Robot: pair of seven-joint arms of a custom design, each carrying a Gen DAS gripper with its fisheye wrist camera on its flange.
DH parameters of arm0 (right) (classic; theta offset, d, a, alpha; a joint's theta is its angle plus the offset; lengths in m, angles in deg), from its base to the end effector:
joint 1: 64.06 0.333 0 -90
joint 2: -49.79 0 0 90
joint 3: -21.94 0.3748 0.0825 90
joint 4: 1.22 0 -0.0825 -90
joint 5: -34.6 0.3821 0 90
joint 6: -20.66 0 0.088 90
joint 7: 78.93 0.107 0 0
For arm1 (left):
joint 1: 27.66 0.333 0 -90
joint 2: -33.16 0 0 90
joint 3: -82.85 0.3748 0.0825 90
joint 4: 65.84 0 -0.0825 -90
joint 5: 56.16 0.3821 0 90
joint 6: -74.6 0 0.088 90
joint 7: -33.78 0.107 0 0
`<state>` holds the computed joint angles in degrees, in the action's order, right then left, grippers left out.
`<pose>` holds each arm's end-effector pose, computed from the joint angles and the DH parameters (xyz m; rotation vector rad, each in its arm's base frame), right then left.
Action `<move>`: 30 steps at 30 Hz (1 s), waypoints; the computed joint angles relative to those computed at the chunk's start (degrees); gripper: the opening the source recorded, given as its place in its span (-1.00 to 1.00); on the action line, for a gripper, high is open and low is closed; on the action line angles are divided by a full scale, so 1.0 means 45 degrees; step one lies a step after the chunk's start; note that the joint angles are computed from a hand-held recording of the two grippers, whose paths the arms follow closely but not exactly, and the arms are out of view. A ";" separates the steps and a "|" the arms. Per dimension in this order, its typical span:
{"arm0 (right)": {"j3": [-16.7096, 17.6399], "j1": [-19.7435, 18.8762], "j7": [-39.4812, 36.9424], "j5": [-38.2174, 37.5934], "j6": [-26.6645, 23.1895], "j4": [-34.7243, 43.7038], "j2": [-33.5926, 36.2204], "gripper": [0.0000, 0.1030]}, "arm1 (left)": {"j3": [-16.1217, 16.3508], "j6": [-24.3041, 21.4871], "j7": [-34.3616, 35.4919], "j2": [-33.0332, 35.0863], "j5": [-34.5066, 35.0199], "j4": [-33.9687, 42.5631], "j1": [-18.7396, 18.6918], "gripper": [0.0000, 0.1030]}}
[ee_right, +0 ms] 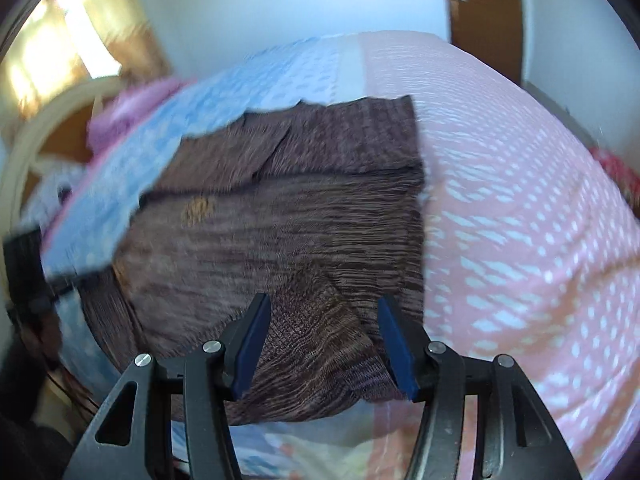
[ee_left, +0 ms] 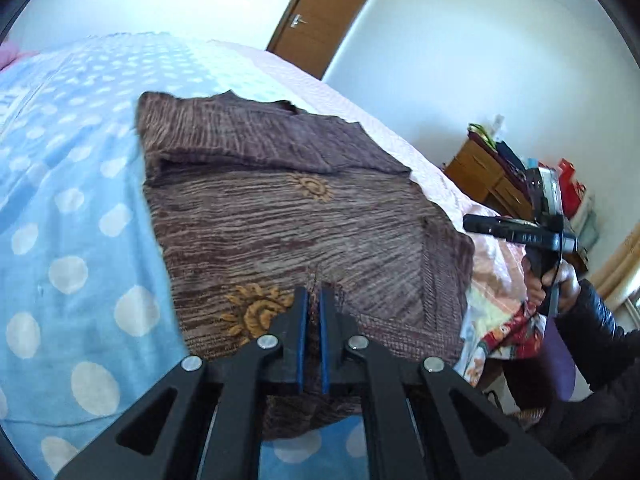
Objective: Fold small clothes
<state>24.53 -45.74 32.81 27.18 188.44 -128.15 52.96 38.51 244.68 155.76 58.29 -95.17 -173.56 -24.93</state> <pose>0.5420 0.2154 0.4884 -1.8805 1.6981 -0.4257 0.5843 -0.3630 0.4549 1.4489 -2.3823 1.3320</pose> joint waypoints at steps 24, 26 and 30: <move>0.0077 -0.0073 -0.1941 0.1611 0.0508 0.0111 -0.0404 -0.83 | 0.1418 -0.1192 0.1303 -0.0605 -0.0999 0.0579 -0.1173 -0.85; 0.0025 -0.0206 -0.1314 0.1252 0.0851 0.0309 -0.0412 -0.83 | 0.1654 -0.0628 0.1004 -0.0590 -0.1278 0.0892 -0.1363 -0.85; -0.0607 -0.0161 0.1997 -0.1742 0.1358 0.1060 -0.0018 -0.83 | 0.2422 0.0407 -0.0724 -0.0148 -0.0631 0.1782 -0.1940 -0.89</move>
